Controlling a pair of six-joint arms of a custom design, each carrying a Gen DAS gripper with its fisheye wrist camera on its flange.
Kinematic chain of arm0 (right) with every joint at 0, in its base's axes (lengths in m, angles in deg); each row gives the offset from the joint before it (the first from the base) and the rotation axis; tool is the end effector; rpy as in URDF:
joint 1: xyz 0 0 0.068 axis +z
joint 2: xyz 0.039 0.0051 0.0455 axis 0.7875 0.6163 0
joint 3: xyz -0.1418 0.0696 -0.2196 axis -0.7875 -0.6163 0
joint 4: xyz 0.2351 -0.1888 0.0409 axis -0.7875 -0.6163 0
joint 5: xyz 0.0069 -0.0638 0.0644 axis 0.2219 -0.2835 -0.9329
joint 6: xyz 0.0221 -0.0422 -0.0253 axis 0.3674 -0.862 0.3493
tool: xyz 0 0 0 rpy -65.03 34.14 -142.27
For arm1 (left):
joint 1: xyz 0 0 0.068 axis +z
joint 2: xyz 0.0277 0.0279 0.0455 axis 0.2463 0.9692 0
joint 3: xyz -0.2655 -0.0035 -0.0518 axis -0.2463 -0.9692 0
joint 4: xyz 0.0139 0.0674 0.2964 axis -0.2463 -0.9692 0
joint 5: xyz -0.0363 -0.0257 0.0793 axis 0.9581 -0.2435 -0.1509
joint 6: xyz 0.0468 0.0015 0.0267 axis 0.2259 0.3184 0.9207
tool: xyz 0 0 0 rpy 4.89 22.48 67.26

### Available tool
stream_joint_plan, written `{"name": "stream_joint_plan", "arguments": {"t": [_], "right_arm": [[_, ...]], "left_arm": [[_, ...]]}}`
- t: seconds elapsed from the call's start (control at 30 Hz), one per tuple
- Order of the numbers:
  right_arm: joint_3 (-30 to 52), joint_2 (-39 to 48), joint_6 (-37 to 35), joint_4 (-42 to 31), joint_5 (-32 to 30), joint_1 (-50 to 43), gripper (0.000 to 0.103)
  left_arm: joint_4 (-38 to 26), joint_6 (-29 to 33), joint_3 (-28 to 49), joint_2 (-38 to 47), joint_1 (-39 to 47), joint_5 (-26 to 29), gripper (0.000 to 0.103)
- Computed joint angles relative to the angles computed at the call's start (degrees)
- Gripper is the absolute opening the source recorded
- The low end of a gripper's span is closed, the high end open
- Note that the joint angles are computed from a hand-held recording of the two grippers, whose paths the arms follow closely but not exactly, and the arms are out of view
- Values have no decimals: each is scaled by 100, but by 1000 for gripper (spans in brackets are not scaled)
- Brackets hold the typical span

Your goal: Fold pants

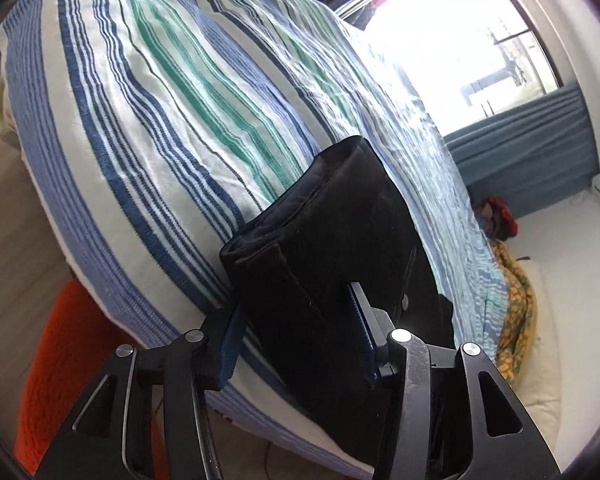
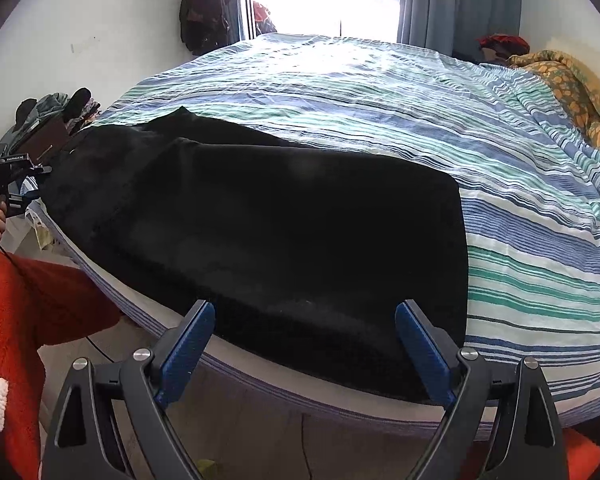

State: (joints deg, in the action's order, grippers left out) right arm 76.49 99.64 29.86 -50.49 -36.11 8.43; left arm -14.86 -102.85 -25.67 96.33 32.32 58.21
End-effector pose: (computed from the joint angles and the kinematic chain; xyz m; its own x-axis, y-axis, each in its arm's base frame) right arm 0.1386 -0.1132 0.1277 -0.7314 0.0815 -0.6770 0.1380 0.9900 -0.0298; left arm 0.2993 0.0751 0.1352 -0.7467 -0.5851 -0.3165 -0.2500 0.6877 -0.6816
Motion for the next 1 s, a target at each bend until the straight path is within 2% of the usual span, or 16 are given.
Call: {"name": "stream_joint_plan", "arguments": {"t": [0.1,0.17,0.23,0.43,0.5,0.6,0.67,0.73,0.8,0.83,0.87,0.93,1.0], "right_arm": [[-6,14,59,16,49,33,91],[2,17,83,21,68,57,91],[13,-26,88,-22,28,40,91],[147,175,117,76,-306,-339,91],[238,337,185,160,-495,-561,91],[384,574,305,301,-743,-899,91],[486,728,372,396,-874,-1124,91],[583,858,389,432,-1008,-1375,91],[678,997,375,450,-1137,-1651,91],[721,1054,354,436,-1193,-1779,91],[762,1111,329,421,-1249,-1905,91],[821,1185,239,353,-1396,-2198,91],[901,1288,139,302,-1541,-2509,91]], "left_arm": [[590,-291,-142,227,27,209,53],[734,-365,-242,181,95,229,33],[778,-485,-416,-122,180,394,23],[-413,-85,-171,-1945,-629,42,20],[-882,102,103,-2499,-1395,-334,20],[-1415,335,633,-2822,-3147,-1372,21],[-1488,385,949,-2584,-4411,-2076,21],[-1423,420,1277,-1954,-5648,-2707,22],[-1279,450,1461,-1288,-6526,-3208,26],[-1200,425,1647,-770,-6846,-3327,32],[-1171,398,1873,-220,-7085,-3348,44],[-1302,438,2265,665,-7419,-3246,48],[-1475,352,2349,1032,-7673,-3231,48]]}}
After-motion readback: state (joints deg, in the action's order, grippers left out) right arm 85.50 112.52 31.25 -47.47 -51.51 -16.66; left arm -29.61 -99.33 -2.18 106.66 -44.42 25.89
